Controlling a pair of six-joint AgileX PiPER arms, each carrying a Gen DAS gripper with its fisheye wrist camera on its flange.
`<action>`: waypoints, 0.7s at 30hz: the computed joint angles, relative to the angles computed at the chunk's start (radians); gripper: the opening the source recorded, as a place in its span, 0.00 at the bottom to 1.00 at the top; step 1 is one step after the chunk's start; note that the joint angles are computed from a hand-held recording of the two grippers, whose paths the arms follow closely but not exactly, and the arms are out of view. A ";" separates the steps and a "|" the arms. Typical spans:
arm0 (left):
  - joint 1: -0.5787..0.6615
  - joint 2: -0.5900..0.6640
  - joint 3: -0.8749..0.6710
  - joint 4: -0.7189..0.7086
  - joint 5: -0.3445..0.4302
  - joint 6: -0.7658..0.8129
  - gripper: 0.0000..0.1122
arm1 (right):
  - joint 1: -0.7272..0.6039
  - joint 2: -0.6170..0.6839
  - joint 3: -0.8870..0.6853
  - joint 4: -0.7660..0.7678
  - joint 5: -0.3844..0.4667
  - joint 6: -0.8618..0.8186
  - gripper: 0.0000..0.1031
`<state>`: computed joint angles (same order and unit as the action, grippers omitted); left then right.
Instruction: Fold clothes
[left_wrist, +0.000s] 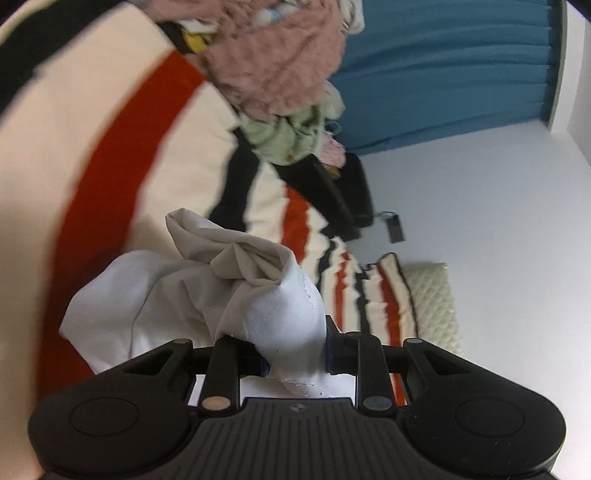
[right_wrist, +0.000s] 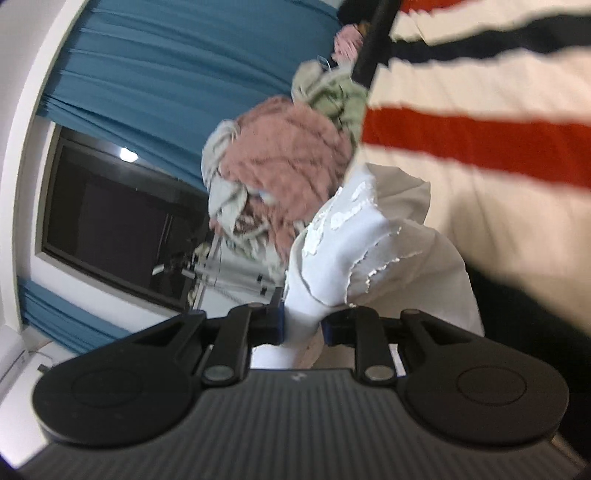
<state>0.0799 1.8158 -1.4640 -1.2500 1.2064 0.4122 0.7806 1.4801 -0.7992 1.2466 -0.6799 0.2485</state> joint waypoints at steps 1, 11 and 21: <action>-0.038 0.051 -0.075 -0.001 -0.020 -0.027 0.24 | -0.051 0.001 -0.021 -0.014 0.038 -0.042 0.22; -0.153 0.246 -0.239 -0.053 -0.110 0.236 0.25 | -0.187 0.132 0.063 -0.380 -0.060 0.197 0.22; -0.146 0.148 0.103 0.164 -0.223 0.503 0.29 | 0.020 0.302 0.146 -0.204 0.042 0.379 0.24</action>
